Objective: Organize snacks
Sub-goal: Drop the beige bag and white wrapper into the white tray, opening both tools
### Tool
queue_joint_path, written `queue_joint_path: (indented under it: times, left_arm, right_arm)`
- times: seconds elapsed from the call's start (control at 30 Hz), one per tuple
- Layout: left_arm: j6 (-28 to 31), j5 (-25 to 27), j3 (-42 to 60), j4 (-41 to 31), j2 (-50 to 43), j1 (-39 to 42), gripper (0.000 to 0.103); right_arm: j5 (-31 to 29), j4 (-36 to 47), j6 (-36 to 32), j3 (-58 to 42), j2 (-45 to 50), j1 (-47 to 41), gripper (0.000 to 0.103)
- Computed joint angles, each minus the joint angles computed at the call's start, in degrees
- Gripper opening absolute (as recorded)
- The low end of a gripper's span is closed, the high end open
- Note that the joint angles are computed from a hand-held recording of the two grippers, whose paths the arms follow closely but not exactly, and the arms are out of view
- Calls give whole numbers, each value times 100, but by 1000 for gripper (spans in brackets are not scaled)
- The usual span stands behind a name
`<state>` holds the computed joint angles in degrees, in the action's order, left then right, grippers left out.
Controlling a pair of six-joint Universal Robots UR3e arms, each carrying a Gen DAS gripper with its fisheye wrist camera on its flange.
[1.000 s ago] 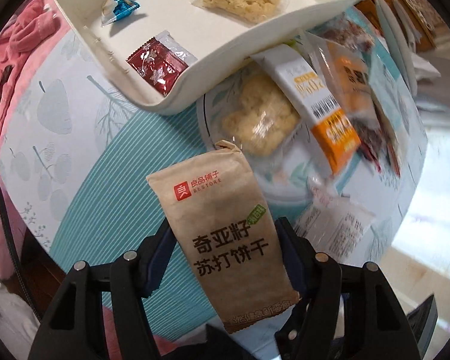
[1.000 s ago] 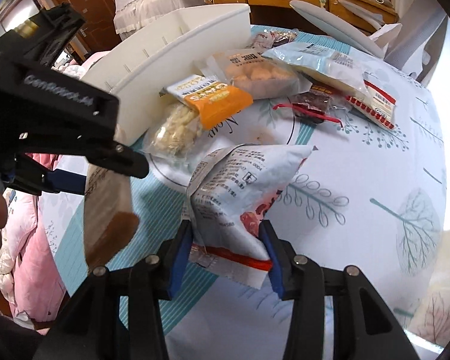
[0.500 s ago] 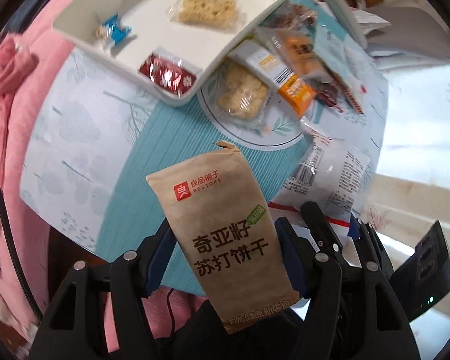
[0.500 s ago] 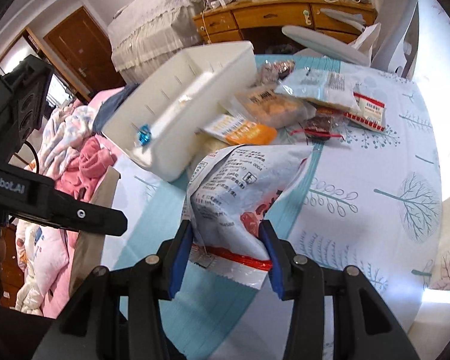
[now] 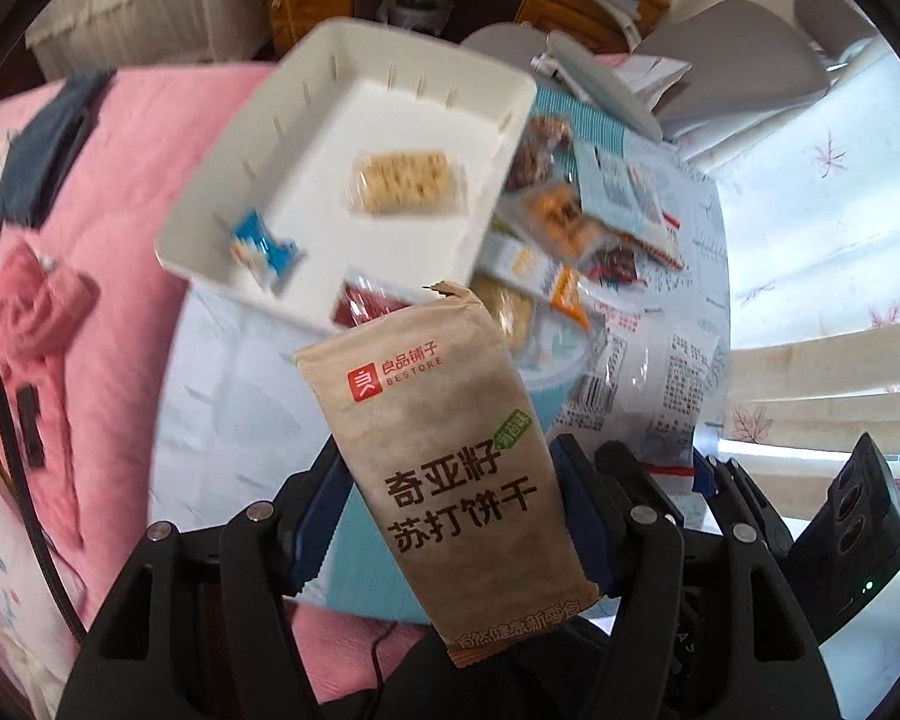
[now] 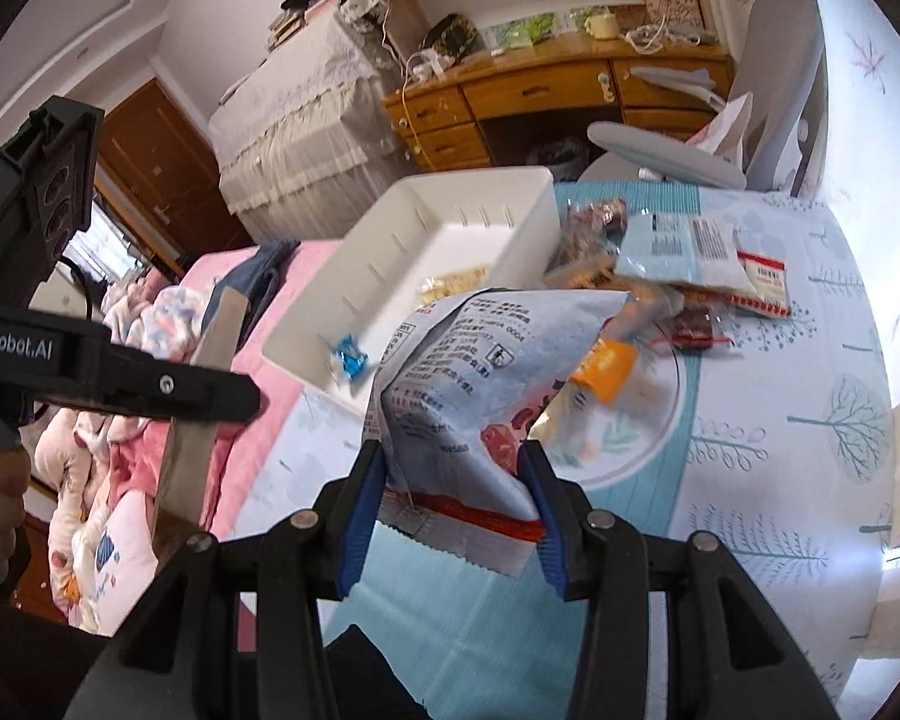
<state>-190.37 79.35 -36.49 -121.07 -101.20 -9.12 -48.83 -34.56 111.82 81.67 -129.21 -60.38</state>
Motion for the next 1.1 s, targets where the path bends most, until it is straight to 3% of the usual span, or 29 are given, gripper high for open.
queue_joint_path:
  times: [0.13, 0.3, 0.43, 0.6, 0.77, 1.0, 1.03, 1.1]
  left_arm:
    - [570, -56, 408, -16, -150, 376, 65]
    - [1317, -282, 487, 245, -225, 881, 65]
    - [1902, -500, 300, 670, -205, 1247, 65]
    - [2533, -760, 33, 1079, -224, 1622, 65]
    - [3003, -1042, -449, 1601, -104, 1924, 65]
    - [3186, -1243, -835, 1835, 4, 2168, 65]
    - [3174, -1249, -842, 1809, -2, 2192, 67]
    - [3135, -1234, -723, 1620, -74, 2219, 80]
  right_arm:
    - [280, -1158, 1244, 439, -208, 736, 46]
    - [277, -3689, 3451, 1353, -318, 2058, 46]
    - [-218, -6091, 5380, 2100, -53, 3329, 46]
    - [-1061, -8112, 6962, 2535, 520, 4607, 46]
    - [-1748, -9201, 7874, 2628, 1058, 5461, 46]
    - [-2375, -9715, 8323, 2485, 1530, 6175, 46]
    - [-2355, -9697, 8321, 2481, 1529, 6168, 47]
    - [-2466, -9609, 8345, 2372, 1620, 6266, 48]
